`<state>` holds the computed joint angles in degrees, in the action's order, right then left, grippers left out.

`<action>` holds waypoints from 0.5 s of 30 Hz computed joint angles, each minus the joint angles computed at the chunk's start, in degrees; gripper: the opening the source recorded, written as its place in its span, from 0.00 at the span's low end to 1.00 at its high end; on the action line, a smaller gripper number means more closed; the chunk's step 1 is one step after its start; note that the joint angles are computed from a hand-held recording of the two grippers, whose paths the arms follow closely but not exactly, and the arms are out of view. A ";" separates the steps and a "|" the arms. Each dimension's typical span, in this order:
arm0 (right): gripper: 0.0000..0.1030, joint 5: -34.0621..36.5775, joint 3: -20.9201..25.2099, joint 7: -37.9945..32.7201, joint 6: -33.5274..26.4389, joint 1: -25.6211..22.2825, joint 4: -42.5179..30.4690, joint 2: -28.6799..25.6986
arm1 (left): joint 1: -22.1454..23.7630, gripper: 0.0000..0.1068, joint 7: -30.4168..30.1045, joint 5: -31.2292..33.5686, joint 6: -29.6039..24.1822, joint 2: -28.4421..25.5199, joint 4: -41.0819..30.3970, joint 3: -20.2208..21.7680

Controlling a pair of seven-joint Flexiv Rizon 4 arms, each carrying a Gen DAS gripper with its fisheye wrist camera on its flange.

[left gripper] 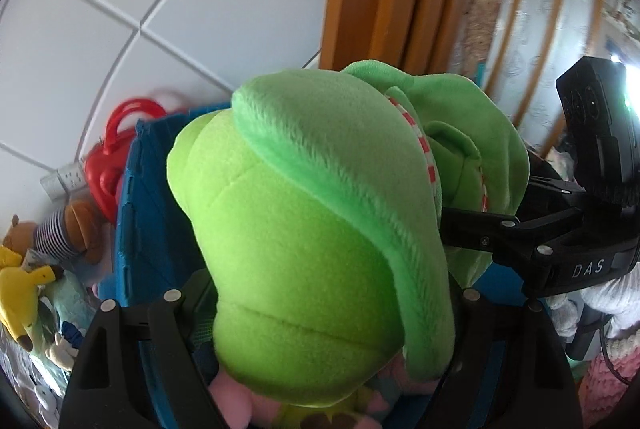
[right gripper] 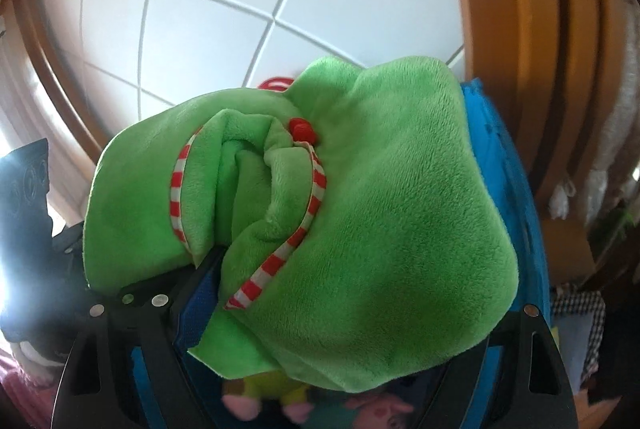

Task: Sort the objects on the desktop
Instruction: 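Lower the green frog plush into the blue bin with both grippers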

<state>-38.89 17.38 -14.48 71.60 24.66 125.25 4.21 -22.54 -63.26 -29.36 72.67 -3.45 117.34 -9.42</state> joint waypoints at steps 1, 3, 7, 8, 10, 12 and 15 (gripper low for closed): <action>0.83 2.14 -0.64 -2.55 0.85 0.04 -0.52 -1.09 | 0.27 0.77 -2.02 2.09 -0.78 -1.44 -1.65 0.18; 0.83 6.74 -1.68 -7.75 2.35 0.09 -1.67 -3.42 | 0.83 0.77 -5.50 5.71 -2.60 -4.19 -4.83 0.52; 0.83 19.02 -2.10 -19.99 2.85 0.15 -5.24 -8.04 | 1.66 0.78 -9.77 11.70 -5.68 -9.03 -9.65 1.21; 0.83 22.93 -1.83 -23.57 2.52 -0.08 -6.42 -9.25 | 1.80 0.78 -10.48 12.77 -6.27 -9.99 -10.47 1.32; 0.83 30.17 -1.10 -30.10 1.25 -0.82 -9.05 -11.60 | 2.05 0.78 -12.08 14.17 -8.12 -11.82 -11.98 1.46; 0.83 35.37 -0.54 -34.11 -0.38 -1.31 -11.34 -13.74 | 2.19 0.80 -13.89 15.50 -10.19 -13.61 -13.47 1.78; 0.83 38.81 -0.61 -36.46 -0.16 -1.41 -11.39 -15.67 | 2.30 0.88 -16.46 16.80 -11.43 -15.84 -14.64 2.11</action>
